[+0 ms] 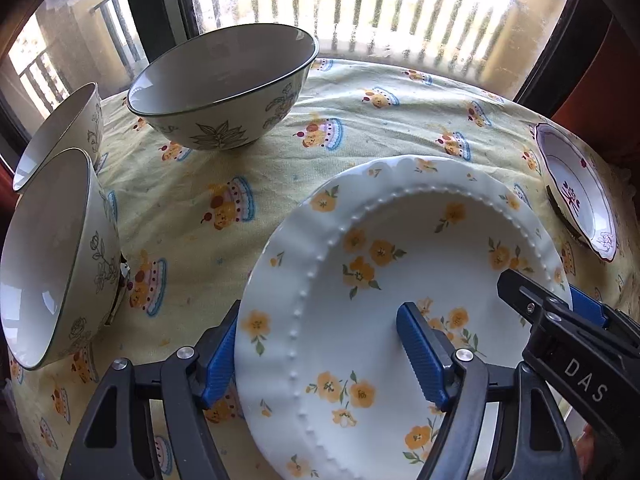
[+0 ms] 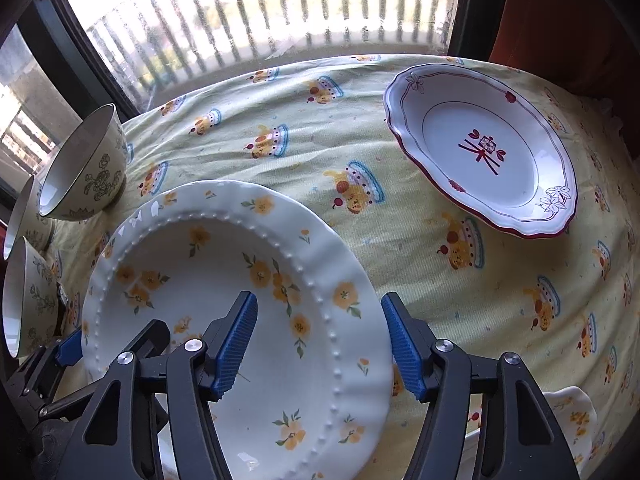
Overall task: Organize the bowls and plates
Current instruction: 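Grip the rim of the white beaded-rim plate with both tools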
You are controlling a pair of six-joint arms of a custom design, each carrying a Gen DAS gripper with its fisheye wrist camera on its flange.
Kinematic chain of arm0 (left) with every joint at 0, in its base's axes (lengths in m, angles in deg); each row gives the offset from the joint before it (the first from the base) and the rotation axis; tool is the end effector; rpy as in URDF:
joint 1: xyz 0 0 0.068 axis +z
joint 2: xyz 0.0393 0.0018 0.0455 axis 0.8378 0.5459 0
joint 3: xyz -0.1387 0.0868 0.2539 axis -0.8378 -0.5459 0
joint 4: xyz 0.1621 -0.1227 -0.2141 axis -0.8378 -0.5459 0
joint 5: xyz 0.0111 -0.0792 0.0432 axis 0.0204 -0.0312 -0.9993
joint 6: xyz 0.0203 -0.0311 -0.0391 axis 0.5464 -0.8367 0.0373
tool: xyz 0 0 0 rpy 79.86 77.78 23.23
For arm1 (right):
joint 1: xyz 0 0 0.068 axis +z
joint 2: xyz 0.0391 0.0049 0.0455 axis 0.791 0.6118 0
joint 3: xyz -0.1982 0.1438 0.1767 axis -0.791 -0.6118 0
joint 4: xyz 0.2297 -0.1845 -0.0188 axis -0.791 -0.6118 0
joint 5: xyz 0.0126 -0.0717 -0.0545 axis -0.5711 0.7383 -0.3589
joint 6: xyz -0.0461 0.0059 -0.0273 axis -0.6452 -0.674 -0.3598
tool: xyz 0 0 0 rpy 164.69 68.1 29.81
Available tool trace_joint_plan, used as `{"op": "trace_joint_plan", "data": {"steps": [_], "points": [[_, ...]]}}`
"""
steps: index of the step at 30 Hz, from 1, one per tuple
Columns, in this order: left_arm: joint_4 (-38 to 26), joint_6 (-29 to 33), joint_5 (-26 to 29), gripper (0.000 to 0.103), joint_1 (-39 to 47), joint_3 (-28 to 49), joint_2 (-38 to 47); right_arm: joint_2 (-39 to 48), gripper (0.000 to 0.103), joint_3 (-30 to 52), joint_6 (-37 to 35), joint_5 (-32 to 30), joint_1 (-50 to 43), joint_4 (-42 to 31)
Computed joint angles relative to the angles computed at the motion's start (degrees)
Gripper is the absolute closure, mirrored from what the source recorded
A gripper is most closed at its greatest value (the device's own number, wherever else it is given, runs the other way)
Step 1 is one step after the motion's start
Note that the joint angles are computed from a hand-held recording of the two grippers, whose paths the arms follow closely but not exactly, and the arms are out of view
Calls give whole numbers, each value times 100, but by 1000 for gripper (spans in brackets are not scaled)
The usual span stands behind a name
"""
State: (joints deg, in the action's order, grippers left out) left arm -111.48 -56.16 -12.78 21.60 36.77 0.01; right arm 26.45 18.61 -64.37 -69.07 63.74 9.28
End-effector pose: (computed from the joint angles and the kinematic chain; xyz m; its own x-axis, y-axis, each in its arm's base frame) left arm 0.1559 -0.1008 0.2066 -0.9135 -0.1848 -0.3625 -0.1764 0.9827 -0.0562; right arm 0.2071 0.0431 0.2175 -0.9274 -0.0273 -0.3731 -0.0647 0.9940 0.0880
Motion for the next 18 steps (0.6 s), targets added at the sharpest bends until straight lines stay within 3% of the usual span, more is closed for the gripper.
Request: {"op": "trace_joint_plan", "data": {"steps": [7, 18], "points": [[-265, 166, 113, 29, 120, 47, -77, -15, 36, 33, 63, 141, 161, -117], [-1797, -622, 292, 30, -455, -125, -1043, -701, 36, -158, 628, -12, 853, -1106]]}}
